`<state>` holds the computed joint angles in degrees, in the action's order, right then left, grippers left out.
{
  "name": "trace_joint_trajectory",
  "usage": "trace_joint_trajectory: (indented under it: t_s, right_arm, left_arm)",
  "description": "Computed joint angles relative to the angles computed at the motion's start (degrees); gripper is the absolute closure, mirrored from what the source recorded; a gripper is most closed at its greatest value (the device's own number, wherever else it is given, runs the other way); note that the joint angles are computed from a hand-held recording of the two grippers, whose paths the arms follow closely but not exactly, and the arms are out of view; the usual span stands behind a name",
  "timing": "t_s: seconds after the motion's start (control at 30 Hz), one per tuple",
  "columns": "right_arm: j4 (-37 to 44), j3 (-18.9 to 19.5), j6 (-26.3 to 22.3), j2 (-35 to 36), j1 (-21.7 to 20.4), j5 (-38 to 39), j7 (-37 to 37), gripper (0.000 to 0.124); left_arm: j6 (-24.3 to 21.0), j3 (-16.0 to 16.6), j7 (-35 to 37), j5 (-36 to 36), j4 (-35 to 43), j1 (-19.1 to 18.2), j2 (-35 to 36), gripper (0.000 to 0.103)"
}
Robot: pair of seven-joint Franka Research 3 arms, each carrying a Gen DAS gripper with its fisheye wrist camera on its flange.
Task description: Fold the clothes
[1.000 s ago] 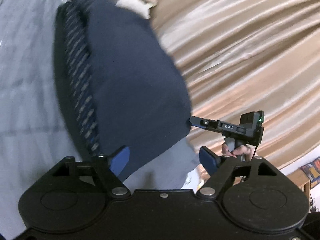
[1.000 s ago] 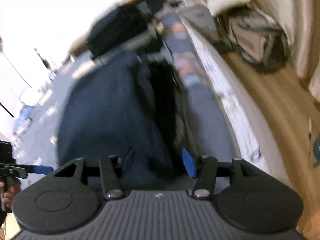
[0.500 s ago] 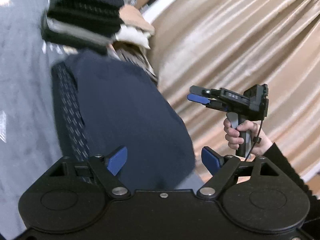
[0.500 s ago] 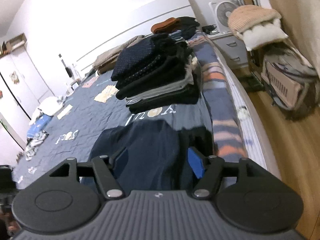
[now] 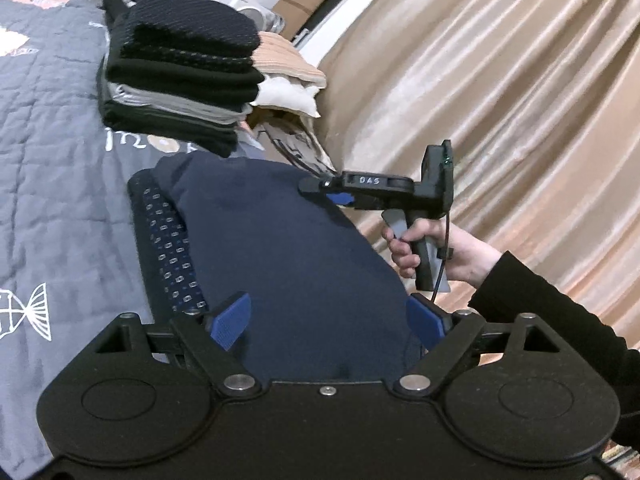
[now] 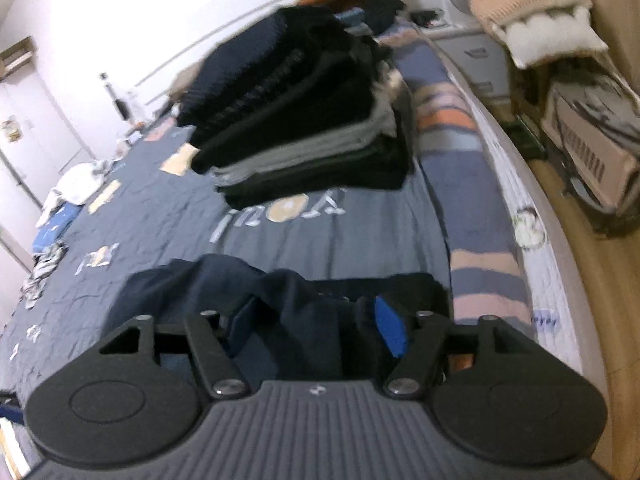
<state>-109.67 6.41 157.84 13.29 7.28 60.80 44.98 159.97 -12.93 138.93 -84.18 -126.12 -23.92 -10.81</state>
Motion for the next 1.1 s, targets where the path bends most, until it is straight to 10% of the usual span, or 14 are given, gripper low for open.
trace_joint_trajectory:
  t_s: [0.13,0.23,0.5,0.77,0.87,0.93,1.1]
  right_arm:
    - [1.24,0.82,-0.81,1.38,-1.47,6.17,-0.09,0.115]
    - [1.06,2.21,1.76,0.73,-2.99,16.1,-5.68,0.117]
    - [0.87,-0.11,-0.33,1.0,-0.48,3.58,1.52,0.112]
    - [0.86,-0.15,-1.15,0.87,-0.69,1.06,2.77,0.111]
    - [0.86,0.07,-0.98,1.02,-0.81,1.54,1.87,0.111]
    - [0.78,0.14,-0.91,1.15,-0.9,1.98,1.62,0.111]
    - [0.86,0.26,-0.72,1.52,-1.03,2.58,0.51,0.111]
  left_arm:
    - [0.55,0.13,-0.05,-1.32,-0.88,0.27,0.03,0.019]
    - [1.26,0.0,0.12,-1.73,-0.97,0.54,0.15,0.019]
    - [6.48,-0.48,1.85,-0.25,8.38,2.91,9.3,0.02]
    - [11.52,-2.64,-18.52,21.02,18.62,6.16,21.44,0.033]
    - [11.16,-2.55,-24.7,28.41,20.36,6.24,23.92,0.046]
    - [8.14,-2.07,-29.62,33.11,21.56,6.59,25.24,0.078]
    - [10.21,-8.68,-23.39,26.11,21.18,13.08,25.81,0.084]
